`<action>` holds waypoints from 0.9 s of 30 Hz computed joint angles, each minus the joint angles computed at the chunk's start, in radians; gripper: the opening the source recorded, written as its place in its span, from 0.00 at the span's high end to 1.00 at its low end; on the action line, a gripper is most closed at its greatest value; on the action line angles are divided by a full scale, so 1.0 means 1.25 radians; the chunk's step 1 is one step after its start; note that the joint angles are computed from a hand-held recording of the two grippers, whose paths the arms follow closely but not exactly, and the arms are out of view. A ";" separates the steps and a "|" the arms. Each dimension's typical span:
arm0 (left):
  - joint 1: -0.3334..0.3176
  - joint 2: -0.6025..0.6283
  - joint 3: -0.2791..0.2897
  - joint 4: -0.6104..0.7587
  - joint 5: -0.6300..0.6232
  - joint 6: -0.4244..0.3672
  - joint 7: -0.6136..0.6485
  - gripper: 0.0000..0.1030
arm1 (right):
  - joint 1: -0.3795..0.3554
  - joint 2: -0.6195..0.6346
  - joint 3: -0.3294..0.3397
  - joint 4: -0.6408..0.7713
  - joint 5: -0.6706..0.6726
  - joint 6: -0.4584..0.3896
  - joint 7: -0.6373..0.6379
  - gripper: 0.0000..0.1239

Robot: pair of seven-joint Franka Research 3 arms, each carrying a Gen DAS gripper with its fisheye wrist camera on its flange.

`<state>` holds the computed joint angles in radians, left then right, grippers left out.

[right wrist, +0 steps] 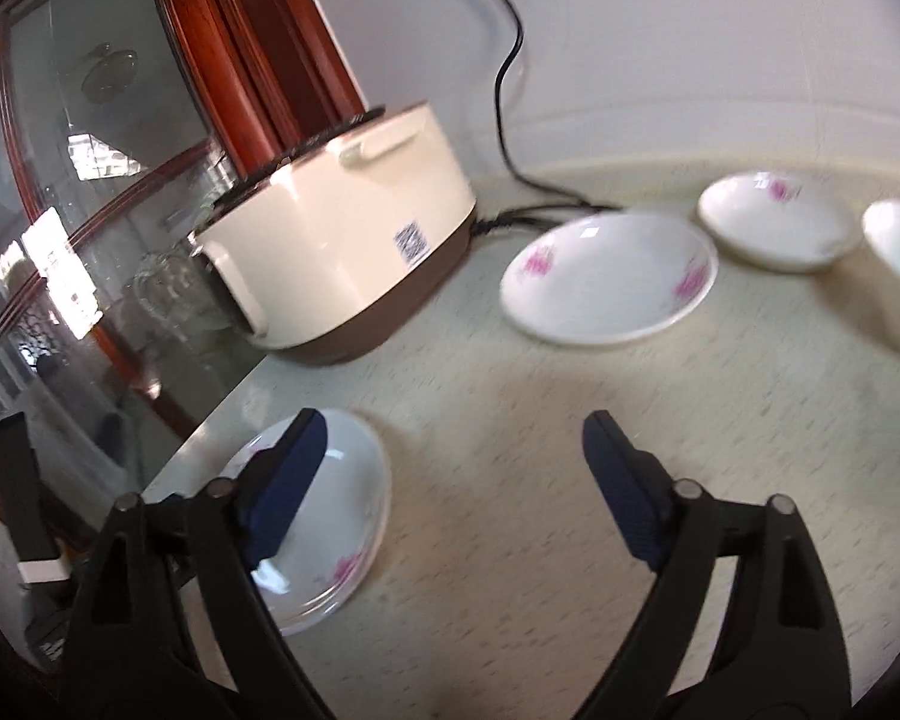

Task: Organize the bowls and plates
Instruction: 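Move both grippers to the second pink-flower plate beside the rice cooker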

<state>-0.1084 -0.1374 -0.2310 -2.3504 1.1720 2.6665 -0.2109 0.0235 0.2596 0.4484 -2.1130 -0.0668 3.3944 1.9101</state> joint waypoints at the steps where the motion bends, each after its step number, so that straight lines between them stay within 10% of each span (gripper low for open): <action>1: -0.001 -0.001 -0.002 0.001 0.003 -0.003 -0.003 0.31 | 0.019 -0.004 -0.022 0.003 0.012 -0.011 -0.006 0.28; 9: -0.024 0.008 -0.022 0.038 0.050 -0.026 -0.026 0.29 | 0.161 -0.021 -0.195 0.027 0.144 -0.098 -0.052 0.28; 27: -0.131 0.252 0.022 0.395 -0.083 -0.031 0.064 0.23 | 0.104 -0.008 -0.175 0.069 0.422 -0.181 -0.180 0.34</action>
